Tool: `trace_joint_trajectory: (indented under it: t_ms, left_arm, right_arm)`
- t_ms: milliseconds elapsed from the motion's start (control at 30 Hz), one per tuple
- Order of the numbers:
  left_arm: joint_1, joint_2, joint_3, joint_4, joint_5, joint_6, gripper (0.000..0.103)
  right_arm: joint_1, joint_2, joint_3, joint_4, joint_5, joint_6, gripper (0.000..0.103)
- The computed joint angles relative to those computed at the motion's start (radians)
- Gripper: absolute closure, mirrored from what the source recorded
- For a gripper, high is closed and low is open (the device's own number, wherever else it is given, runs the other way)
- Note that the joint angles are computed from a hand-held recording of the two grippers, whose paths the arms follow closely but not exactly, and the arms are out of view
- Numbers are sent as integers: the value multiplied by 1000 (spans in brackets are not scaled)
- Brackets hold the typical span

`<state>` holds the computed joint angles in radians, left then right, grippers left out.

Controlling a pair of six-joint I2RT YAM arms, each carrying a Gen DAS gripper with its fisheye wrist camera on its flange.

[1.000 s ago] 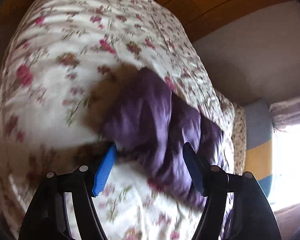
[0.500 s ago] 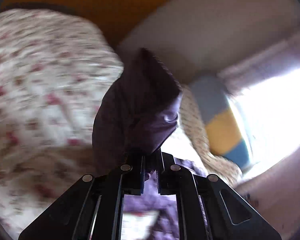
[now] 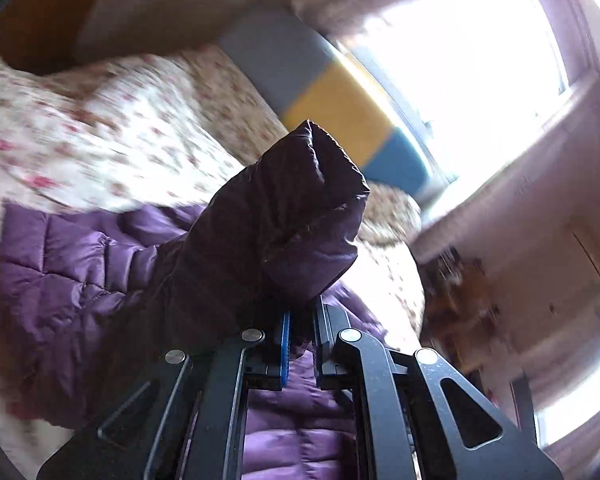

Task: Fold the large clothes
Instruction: 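Lay the held sleeve across the jacket body and open the left gripper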

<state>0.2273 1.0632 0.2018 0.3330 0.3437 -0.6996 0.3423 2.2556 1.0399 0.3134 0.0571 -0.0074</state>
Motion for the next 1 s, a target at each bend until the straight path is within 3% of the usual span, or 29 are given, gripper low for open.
trace_joint_trajectory:
  t_ms: [133,300,433,533,633,733,800,1000]
  left_arm:
    - [-210,288,97,201,-64,-41,95]
    - [-305,550,224,348,-3,-41,95]
    - [-343,714,332,416,68,-51,95]
    - [-358,799,405,408,92,-59,94]
    - [-350,836,451,364,115,-40,92]
    - [-329,860,460,375,129,-43,72]
    - [-318,833,427,389,126,-51,51]
    - [-282,717,300,392,92,-37,49]
  right_arm:
    - [-2,3,2,2,-11,6,14]
    - [-6,4,2,7,-26,14,14]
    - [-11,8,3,12,-36,15,14]
    - [-14,9,3,14,-38,14,14]
    - [-15,9,4,13,-37,12,14]
    - [-11,11,7,10,-33,13,14]
    - [-12,10,6,11,-31,11,14]
    - [-5,7,5,6,-19,13,14]
